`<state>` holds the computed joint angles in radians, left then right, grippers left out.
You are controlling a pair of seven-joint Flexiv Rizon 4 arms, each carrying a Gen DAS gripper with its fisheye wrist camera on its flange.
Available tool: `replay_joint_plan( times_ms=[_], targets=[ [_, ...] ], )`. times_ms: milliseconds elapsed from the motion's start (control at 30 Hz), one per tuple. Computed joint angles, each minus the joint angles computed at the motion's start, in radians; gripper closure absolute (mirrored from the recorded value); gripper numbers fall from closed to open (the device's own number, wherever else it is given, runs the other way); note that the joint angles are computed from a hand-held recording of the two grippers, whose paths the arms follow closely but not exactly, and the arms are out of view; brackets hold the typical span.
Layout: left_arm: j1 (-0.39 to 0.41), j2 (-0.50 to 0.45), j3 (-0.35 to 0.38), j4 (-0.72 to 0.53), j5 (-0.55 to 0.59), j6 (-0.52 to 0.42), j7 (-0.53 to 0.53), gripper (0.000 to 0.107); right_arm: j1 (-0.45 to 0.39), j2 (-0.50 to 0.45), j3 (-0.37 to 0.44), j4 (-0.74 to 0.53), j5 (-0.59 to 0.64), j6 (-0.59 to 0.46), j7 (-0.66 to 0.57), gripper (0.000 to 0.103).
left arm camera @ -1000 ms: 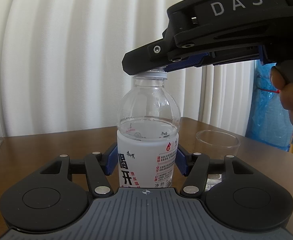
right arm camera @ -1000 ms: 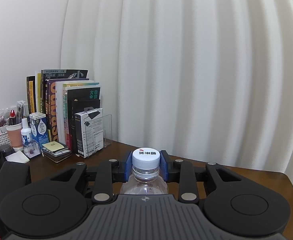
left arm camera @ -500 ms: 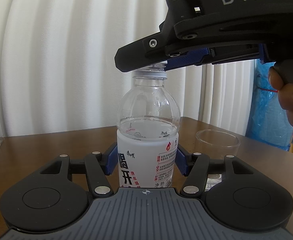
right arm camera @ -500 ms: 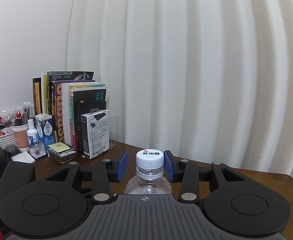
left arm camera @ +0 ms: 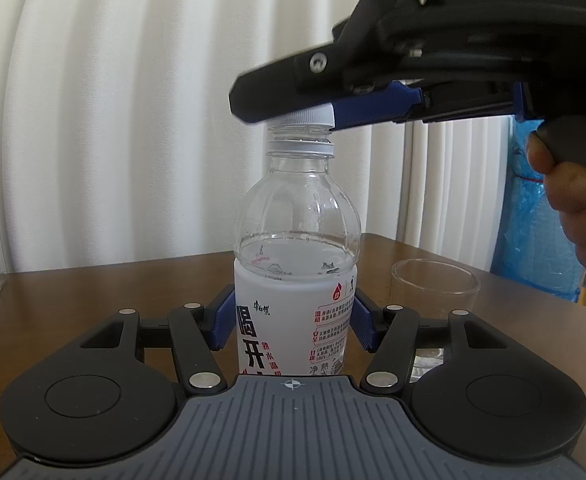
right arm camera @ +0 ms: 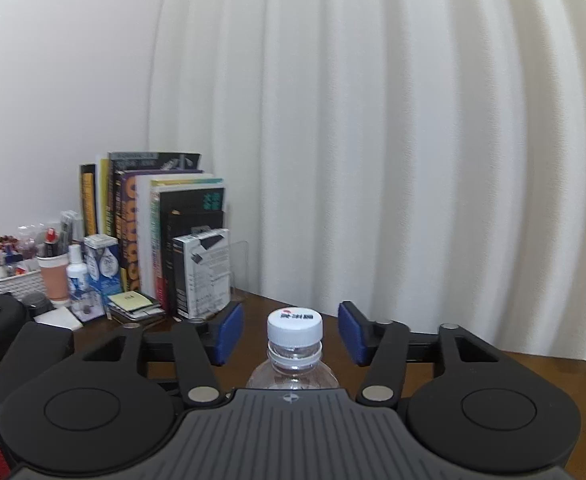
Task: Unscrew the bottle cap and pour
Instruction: 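Regrip the cap with the right tool and twist it again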
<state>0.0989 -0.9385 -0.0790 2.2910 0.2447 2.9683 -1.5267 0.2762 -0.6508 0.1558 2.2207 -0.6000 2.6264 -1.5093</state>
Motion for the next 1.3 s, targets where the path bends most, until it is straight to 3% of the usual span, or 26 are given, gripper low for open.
replay_joint_plan(
  times_ms=[200, 333, 433, 500, 767, 1033, 1300],
  targets=[
    [-0.002, -0.001, 0.001, 0.000, -0.001, 0.001, 0.000, 0.048, -0.076, -0.017, -0.004, -0.035, -0.180, 0.010, 0.091, 0.046],
    [0.001, -0.004, -0.001, -0.006, 0.002, -0.003, -0.004, 0.048, -0.093, -0.025, -0.010, -0.045, -0.236, 0.025, 0.134, 0.046],
    [0.002, -0.006, 0.001, -0.004, 0.005, 0.001, -0.005, 0.048, -0.078, -0.023, -0.018, -0.043, -0.217, 0.019, 0.124, 0.047],
    [0.003, -0.007, 0.001, -0.004, 0.006, 0.001, -0.005, 0.048, -0.074, -0.022, -0.020, -0.044, -0.210, 0.006, 0.124, 0.056],
    [0.009, -0.009, -0.001, -0.007, 0.012, -0.002, -0.010, 0.048, -0.072, -0.024, -0.018, -0.044, -0.184, -0.003, 0.120, 0.071],
    [0.010, -0.008, -0.002, -0.010, 0.012, -0.005, -0.015, 0.048, -0.031, -0.006, -0.013, -0.005, -0.076, -0.006, 0.047, 0.071],
    [0.008, -0.008, -0.003, -0.020, 0.008, -0.018, -0.017, 0.048, -0.031, 0.000, -0.003, 0.016, -0.048, 0.000, 0.033, 0.070]
  ],
)
